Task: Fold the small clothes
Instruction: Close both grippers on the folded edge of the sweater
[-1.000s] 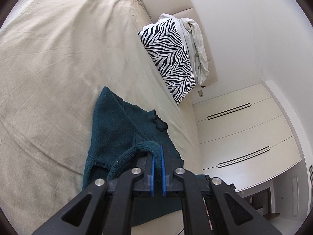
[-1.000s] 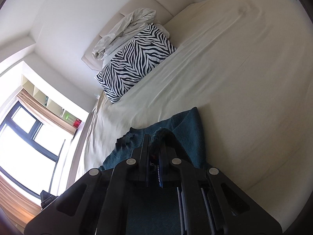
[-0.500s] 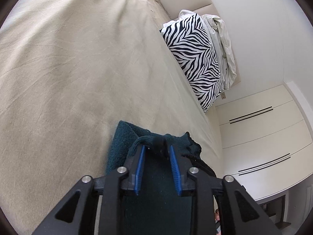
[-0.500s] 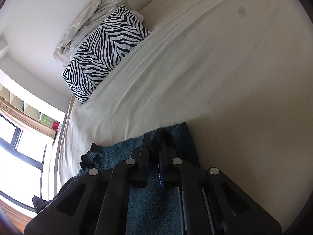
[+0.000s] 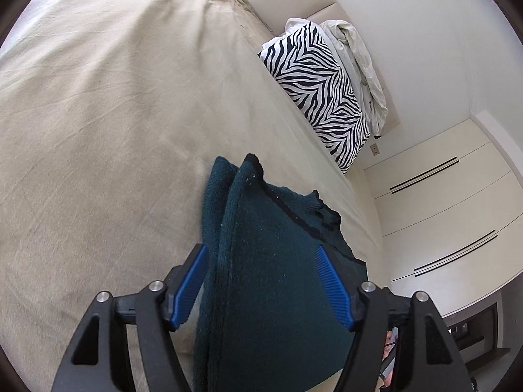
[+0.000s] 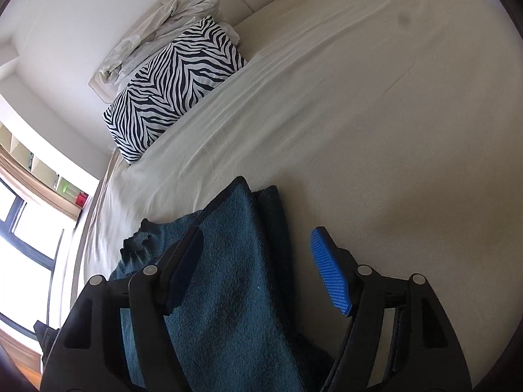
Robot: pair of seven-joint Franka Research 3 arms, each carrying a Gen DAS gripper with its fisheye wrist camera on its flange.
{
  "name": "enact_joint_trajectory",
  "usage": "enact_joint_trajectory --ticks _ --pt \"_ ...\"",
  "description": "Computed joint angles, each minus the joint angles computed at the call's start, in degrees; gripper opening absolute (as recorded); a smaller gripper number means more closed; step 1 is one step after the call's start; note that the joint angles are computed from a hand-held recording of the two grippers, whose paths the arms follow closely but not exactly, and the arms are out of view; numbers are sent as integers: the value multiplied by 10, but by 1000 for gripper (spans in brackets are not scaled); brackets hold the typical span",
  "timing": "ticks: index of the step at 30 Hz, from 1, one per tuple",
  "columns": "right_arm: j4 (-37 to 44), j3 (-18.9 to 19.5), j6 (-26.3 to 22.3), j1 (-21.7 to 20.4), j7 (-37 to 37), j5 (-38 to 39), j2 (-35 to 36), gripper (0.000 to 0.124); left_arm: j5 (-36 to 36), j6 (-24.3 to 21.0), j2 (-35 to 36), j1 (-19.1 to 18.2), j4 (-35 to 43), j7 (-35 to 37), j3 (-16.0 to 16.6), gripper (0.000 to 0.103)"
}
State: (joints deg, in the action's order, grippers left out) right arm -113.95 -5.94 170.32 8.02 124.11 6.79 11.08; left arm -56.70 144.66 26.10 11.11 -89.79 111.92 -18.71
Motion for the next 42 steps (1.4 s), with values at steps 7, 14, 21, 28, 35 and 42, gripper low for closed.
enact_joint_trajectory --ticks 7,14,21,28,35,42 --pt "-106 -22 -21 39 125 -242 -96 51 -54 46 -112 -17 -150 73 15 70" --pt "-170 33 -34 -1 186 -332 -150 33 -53 80 -154 -68 -201 115 46 70" --pt "-200 65 -12 -44 160 -274 -159 33 -14 96 -154 -85 -213 93 56 67" --pt "-192 94 -27 -65 162 -324 -164 13 4 105 -152 -86 -220 81 56 65" --pt "-183 105 -59 -66 201 -391 -177 8 41 110 -141 -88 -215 56 53 63" --pt "-214 102 -47 -68 201 -347 -198 6 90 119 -136 -84 -216 28 50 50"
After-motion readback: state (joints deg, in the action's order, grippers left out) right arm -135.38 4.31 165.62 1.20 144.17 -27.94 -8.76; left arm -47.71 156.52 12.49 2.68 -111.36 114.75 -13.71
